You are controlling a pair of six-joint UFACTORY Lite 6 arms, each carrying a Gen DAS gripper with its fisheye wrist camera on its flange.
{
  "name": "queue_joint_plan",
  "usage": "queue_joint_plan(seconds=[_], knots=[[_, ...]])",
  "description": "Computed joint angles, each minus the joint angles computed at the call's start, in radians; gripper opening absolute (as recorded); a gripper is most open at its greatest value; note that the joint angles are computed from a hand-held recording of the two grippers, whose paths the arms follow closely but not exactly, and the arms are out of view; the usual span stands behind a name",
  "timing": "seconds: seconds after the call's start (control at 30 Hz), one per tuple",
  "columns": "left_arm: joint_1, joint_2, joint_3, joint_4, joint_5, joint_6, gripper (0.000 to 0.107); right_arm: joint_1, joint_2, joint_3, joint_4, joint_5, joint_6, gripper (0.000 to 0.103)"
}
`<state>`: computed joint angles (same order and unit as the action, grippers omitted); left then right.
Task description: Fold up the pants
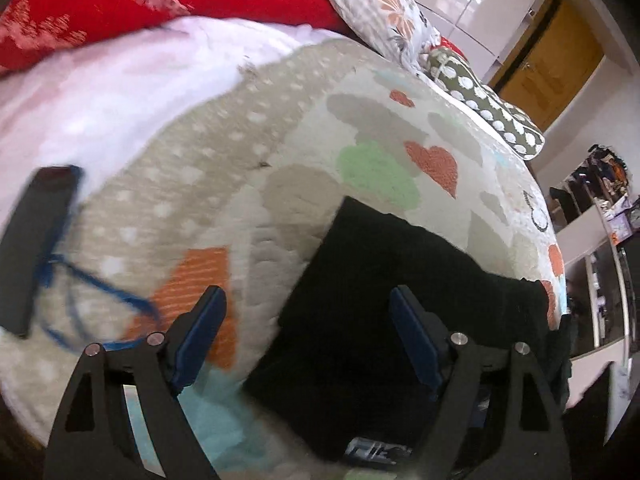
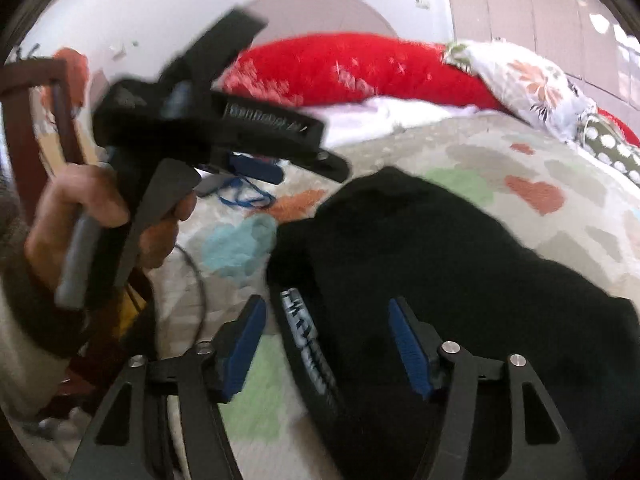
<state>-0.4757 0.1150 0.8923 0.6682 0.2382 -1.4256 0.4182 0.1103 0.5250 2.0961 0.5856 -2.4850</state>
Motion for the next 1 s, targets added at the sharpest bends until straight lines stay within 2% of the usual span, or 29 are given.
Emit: queue_joint_plan(seconds=[0.07, 0.1, 0.13, 0.17, 0.23, 0.37, 0.43, 0.5, 0.53, 0.57, 0.63, 0.67, 0.73, 0.77, 0.83, 0.87, 0.93, 1.0], knots=[[-0.003, 0.039, 0.017, 0.018, -0.038, -0.028, 0.081, -0.001, 0.062, 0.044, 0.032, -0.007, -0.005, 0.024], [-0.007, 0.035, 0.016, 0.004, -0.052, -0.018, 0.065, -0.028, 0.075, 0.058, -0.011, 0.015, 0.042, 0.020], [-0.014, 0.027, 0.017, -0.026, -0.060, 0.019, 0.050, -0.065, 0.069, 0.066, -0.075, 0.037, 0.109, 0.011], [-0.037, 0.016, 0.026, -0.015, -0.032, 0.018, 0.049, -0.099, 0.048, 0.062, -0.134, 0.068, 0.166, 0.007], [-0.094, -0.031, 0.032, 0.109, 0.058, -0.089, 0.048, -0.151, -0.021, 0.033, -0.246, 0.132, 0.266, 0.007], [-0.201, -0.157, -0.024, 0.270, 0.233, -0.257, 0.048, -0.149, -0.186, -0.054, -0.362, 0.170, 0.379, 0.006], [-0.196, -0.141, -0.032, 0.248, 0.264, -0.243, 0.048, -0.104, -0.187, -0.072, -0.328, 0.145, 0.356, 0.007], [-0.166, -0.081, -0.029, 0.170, 0.248, -0.181, 0.048, -0.025, -0.112, -0.060, -0.201, 0.079, 0.260, 0.007], [-0.149, -0.052, -0.030, 0.122, 0.229, -0.145, 0.049, 0.002, -0.038, -0.030, -0.163, 0.058, 0.240, 0.007], [-0.143, -0.044, -0.033, 0.110, 0.215, -0.138, 0.049, 0.001, 0.008, -0.019, -0.150, 0.069, 0.230, 0.013], [-0.159, -0.072, -0.050, 0.141, 0.234, -0.182, 0.050, -0.053, 0.020, -0.030, -0.199, 0.126, 0.275, 0.016], [-0.171, -0.092, -0.047, 0.144, 0.264, -0.184, 0.050, -0.090, -0.003, -0.032, -0.269, 0.145, 0.337, 0.029], [-0.205, -0.131, -0.033, 0.165, 0.339, -0.202, 0.051, -0.194, -0.123, -0.066, -0.394, 0.175, 0.427, 0.044], [-0.231, -0.160, -0.027, 0.194, 0.387, -0.228, 0.053, -0.259, -0.191, -0.085, -0.440, 0.188, 0.448, 0.047], [-0.266, -0.204, -0.022, 0.249, 0.433, -0.278, 0.068, -0.441, -0.293, -0.077, -0.549, 0.244, 0.519, 0.051], [-0.282, -0.218, -0.016, 0.274, 0.447, -0.304, 0.072, -0.514, -0.302, -0.051, -0.576, 0.261, 0.544, 0.057], [-0.291, -0.199, 0.014, 0.311, 0.444, -0.327, 0.074, -0.640, -0.257, 0.038, -0.600, 0.256, 0.583, 0.063], [-0.284, -0.132, 0.067, 0.293, 0.432, -0.293, 0.074, -0.686, -0.160, 0.136, -0.598, 0.206, 0.612, 0.063]])
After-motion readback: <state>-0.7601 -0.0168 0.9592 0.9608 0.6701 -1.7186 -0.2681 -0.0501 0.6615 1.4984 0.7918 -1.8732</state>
